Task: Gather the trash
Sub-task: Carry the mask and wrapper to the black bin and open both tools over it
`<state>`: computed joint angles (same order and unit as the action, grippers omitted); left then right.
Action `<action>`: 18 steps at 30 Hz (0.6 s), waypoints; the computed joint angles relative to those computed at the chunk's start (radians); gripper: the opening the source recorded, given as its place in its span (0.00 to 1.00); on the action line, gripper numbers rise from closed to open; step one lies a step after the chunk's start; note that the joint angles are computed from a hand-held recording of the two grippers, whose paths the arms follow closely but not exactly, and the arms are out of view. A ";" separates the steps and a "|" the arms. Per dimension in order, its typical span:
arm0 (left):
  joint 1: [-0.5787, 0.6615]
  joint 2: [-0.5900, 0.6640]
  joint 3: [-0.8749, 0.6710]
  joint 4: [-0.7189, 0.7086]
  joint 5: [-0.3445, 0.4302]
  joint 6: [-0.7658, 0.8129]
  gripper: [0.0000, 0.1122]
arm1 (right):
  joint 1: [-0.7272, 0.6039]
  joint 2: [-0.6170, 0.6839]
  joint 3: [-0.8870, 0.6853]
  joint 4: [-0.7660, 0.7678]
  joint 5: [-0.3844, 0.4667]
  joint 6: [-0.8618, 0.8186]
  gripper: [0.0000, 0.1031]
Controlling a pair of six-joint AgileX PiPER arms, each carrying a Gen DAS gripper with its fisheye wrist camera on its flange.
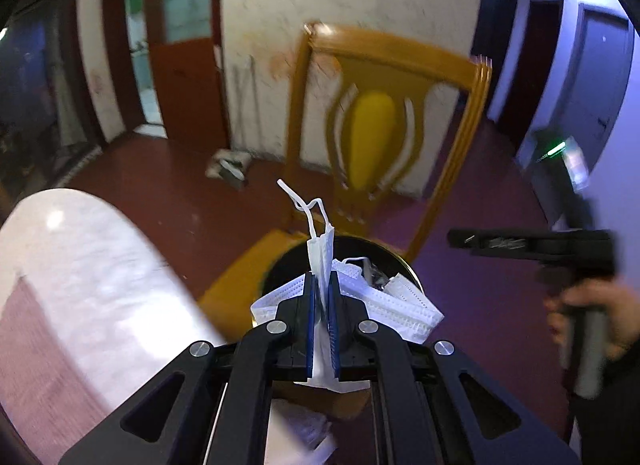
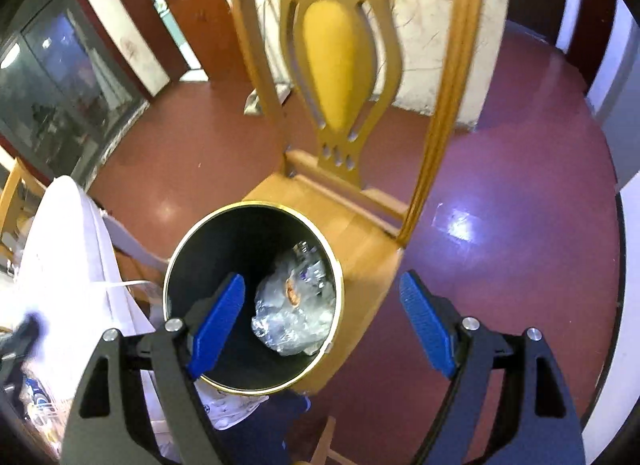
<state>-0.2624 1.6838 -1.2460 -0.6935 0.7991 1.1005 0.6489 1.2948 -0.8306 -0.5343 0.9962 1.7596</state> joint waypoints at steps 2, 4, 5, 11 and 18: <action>-0.093 0.042 0.016 0.061 -0.094 -0.046 0.08 | 0.033 -0.033 -0.003 -0.014 0.046 0.034 0.78; -0.157 0.105 0.002 0.109 -0.130 -0.111 0.31 | 0.047 -0.057 -0.004 -0.019 0.077 0.040 0.78; -0.173 0.135 -0.004 0.120 -0.137 -0.142 0.41 | 0.058 -0.068 -0.007 -0.018 0.095 0.041 0.78; -0.168 0.154 0.007 0.076 -0.164 -0.186 0.63 | 0.099 -0.089 -0.027 -0.049 0.160 0.073 0.78; -0.098 0.076 0.014 0.002 -0.145 -0.143 0.74 | 0.128 -0.040 -0.088 -0.082 0.148 0.071 0.78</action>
